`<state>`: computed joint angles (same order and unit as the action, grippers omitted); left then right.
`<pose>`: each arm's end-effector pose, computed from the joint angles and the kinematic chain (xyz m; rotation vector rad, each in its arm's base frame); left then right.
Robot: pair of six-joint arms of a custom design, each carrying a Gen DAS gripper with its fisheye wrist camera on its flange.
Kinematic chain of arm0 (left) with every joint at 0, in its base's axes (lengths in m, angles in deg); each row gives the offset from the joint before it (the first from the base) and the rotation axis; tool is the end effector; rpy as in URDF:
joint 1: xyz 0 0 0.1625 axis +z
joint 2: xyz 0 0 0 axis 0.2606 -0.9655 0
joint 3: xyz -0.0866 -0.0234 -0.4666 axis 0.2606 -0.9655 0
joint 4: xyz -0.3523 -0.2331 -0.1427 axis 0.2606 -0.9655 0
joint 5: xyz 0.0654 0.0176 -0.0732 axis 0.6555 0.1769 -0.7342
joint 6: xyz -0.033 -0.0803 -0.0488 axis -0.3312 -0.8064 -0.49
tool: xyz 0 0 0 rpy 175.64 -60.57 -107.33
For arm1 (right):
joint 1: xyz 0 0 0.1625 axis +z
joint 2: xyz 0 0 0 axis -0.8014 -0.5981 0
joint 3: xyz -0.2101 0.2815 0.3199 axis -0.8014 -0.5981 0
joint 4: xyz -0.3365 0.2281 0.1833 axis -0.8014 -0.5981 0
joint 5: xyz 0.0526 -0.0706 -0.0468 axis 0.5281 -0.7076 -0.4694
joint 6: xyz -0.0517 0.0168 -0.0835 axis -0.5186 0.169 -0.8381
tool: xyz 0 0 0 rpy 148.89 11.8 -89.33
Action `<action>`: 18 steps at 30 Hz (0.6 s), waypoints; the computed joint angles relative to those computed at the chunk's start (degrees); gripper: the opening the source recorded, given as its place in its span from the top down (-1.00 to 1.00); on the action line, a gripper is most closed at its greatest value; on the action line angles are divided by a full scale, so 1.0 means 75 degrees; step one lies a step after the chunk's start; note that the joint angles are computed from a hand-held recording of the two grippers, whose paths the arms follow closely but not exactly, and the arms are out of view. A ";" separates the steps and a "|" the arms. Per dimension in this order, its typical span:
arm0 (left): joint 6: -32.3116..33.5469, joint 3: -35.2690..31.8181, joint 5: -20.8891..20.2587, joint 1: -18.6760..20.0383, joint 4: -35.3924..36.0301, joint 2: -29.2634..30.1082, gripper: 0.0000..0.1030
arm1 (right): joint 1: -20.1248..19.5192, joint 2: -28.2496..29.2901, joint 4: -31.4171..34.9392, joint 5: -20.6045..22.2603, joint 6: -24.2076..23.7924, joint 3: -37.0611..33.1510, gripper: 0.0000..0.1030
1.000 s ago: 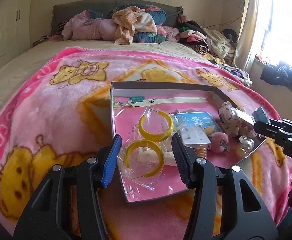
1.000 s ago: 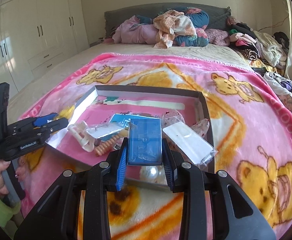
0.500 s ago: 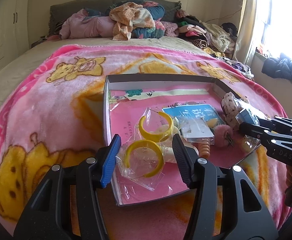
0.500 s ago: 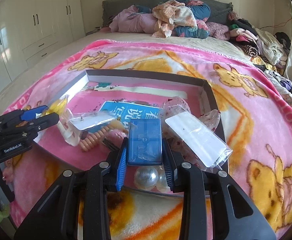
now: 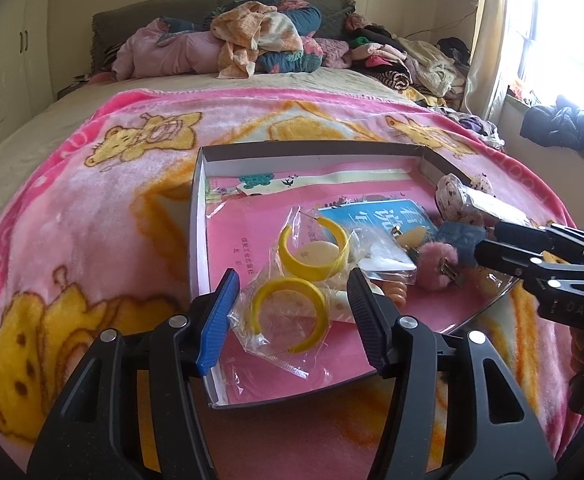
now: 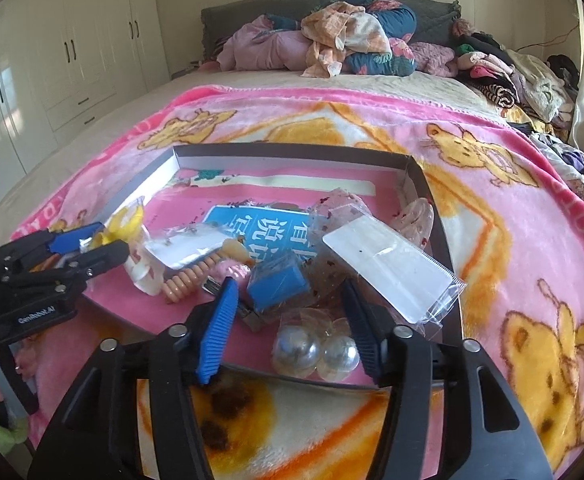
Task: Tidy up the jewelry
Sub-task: 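Open both tools to release the items in the box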
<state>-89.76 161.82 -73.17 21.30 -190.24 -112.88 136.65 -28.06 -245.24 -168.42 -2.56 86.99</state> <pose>-0.3962 -0.5681 0.0007 0.2620 2.2113 -1.0700 0.0455 -0.6625 0.3501 1.0526 -2.4512 0.6254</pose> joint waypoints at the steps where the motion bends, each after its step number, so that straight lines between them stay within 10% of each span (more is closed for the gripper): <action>1: 0.0009 0.0003 -0.0015 -0.0001 -0.0024 -0.0001 0.04 | -0.0010 -0.0039 0.0019 0.0063 0.0023 0.0014 -0.14; 18: -0.0119 0.0034 0.0125 -0.0222 0.0003 -0.0070 -0.47 | -0.0263 -0.0946 -0.0103 0.0994 0.0242 0.0479 -0.73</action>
